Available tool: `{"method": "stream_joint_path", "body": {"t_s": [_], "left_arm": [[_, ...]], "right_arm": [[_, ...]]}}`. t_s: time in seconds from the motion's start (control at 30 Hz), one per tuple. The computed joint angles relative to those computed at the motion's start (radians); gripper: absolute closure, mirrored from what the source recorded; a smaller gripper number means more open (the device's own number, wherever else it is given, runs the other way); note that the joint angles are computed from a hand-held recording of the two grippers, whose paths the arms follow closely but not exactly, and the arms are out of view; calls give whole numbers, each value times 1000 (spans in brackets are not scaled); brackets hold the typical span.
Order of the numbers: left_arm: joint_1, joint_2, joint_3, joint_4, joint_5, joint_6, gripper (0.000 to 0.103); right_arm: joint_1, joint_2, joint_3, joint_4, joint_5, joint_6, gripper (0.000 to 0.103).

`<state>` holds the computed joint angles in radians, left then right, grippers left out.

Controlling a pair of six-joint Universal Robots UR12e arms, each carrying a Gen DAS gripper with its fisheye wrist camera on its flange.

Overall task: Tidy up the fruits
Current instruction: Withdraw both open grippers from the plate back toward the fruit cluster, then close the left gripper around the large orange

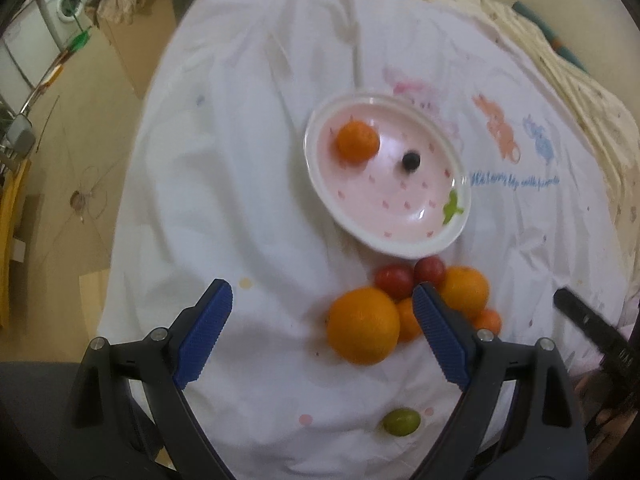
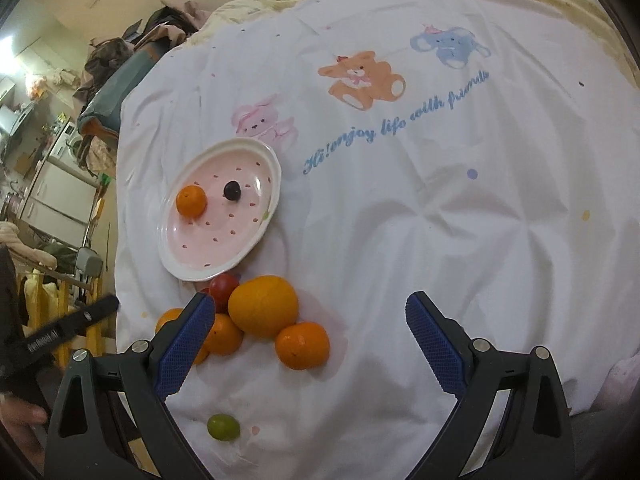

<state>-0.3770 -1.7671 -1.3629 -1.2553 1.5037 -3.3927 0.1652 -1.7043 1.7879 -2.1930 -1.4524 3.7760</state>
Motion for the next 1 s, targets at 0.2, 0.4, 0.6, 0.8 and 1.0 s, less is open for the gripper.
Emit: {"method": "stream_joint_path", "body": {"t_s": [0.2,0.4,0.6,0.8,1.0], "left_arm": [[-14,-20,2,-75,-31,35,14],[-33,-31,-3,-65,-17,14,15],[-12,-49,8,-102,-90,-60,26],[9,-47,-15,-116,-162,-97,50],[-12,-56,8,-142,-120,-2,52]], "right_arm": [[-11,3,6,11,18,31,5],[-15,7,4,25,23,37,5],[-19,3,9,18,24,46,5],[-34,0,17,16,58,59,5],[-33,2,16,16,57,55,5]]}}
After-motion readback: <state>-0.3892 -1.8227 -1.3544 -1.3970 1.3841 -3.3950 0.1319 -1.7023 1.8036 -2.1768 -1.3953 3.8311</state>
